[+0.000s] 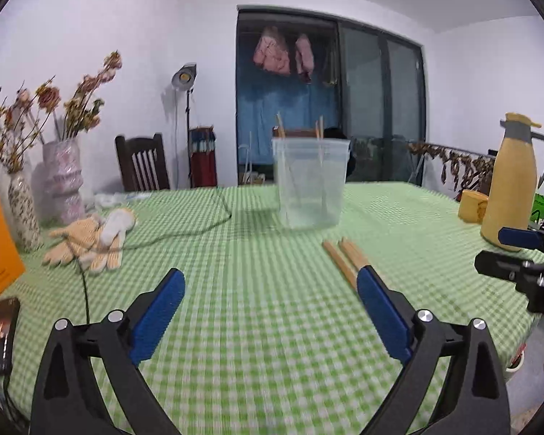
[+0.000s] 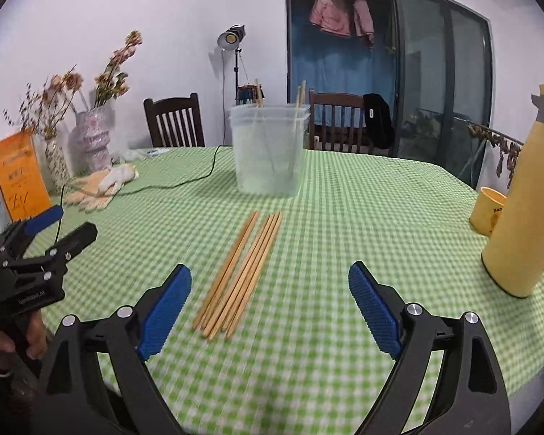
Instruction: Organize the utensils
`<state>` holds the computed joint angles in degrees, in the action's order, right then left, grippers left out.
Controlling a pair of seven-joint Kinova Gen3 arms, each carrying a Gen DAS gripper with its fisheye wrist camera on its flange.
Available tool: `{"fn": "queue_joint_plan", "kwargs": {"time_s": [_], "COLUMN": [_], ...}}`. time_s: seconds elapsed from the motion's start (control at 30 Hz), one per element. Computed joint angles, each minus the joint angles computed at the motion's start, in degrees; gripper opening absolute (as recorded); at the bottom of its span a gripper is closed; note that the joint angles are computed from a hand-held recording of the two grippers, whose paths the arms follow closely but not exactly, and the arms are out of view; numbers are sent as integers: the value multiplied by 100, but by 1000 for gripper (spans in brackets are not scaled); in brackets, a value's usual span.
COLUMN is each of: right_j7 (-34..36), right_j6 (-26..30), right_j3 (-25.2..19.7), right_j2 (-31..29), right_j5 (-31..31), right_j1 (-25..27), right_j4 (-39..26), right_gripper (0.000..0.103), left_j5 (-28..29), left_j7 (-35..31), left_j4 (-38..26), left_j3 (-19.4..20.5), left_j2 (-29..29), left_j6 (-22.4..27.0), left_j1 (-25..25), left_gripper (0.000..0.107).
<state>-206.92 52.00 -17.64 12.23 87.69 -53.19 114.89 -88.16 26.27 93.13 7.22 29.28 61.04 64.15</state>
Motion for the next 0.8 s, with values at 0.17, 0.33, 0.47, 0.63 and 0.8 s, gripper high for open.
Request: {"fn": "queue_joint_plan", "kwargs": {"time_s": [0.17, 0.33, 0.47, 0.63, 0.8], "right_j7": [-784, -849, -851, -829, -959], "right_j6": [341, 1099, 1057, 853, 794], "right_j3": [-87, -147, -149, -130, -101], "right_j2": [222, 486, 460, 464, 551], "right_j5": [227, 291, 179, 33, 37], "right_j1": [-255, -640, -628, -535, -544], "right_j4": [213, 376, 479, 474, 458], "right_gripper": [85, 85, 85, 85, 85], "left_j5": [-76, -162, -82, -67, 60], "left_j7": [512, 764, 774, 647, 385], "left_j4": [284, 445, 466, 417, 329], "left_j3": [43, 142, 193, 165, 158], "left_j2": [61, 179, 229, 278, 307], "left_j6": [201, 359, 242, 189, 24], "left_j1": [218, 300, 287, 323, 278], "left_gripper": [93, 93, 93, 93, 93]}}
